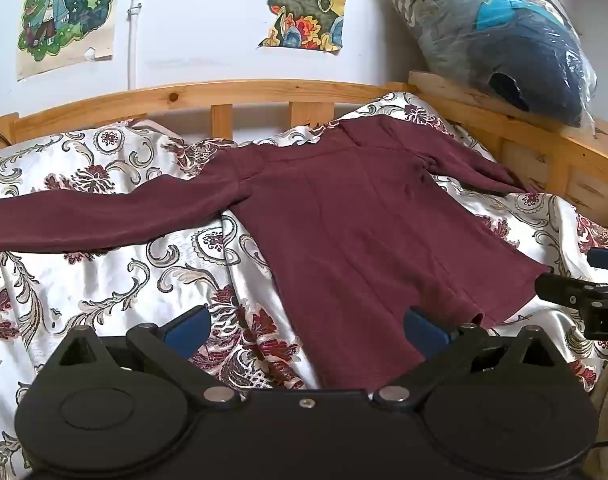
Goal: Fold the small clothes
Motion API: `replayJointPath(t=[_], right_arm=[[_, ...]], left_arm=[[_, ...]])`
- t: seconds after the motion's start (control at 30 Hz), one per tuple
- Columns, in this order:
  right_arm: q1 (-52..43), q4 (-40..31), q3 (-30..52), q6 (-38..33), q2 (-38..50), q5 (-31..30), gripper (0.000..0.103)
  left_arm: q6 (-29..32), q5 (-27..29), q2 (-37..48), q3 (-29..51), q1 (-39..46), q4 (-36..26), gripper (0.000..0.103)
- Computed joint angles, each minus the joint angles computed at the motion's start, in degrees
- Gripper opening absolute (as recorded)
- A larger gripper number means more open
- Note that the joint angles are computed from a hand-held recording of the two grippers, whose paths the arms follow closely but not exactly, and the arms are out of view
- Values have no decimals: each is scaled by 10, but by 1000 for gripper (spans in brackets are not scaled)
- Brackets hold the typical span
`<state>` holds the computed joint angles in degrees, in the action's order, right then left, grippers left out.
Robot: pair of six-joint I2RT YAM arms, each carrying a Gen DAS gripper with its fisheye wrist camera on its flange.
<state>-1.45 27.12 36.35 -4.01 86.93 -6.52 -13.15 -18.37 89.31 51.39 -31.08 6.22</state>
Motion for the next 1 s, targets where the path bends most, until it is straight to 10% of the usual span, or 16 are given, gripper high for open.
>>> replayJointPath(t=[1.0], right_arm=[[2, -4, -2, 3, -3, 4, 103]], left_arm=[[1, 1, -1, 0, 1, -4, 102]])
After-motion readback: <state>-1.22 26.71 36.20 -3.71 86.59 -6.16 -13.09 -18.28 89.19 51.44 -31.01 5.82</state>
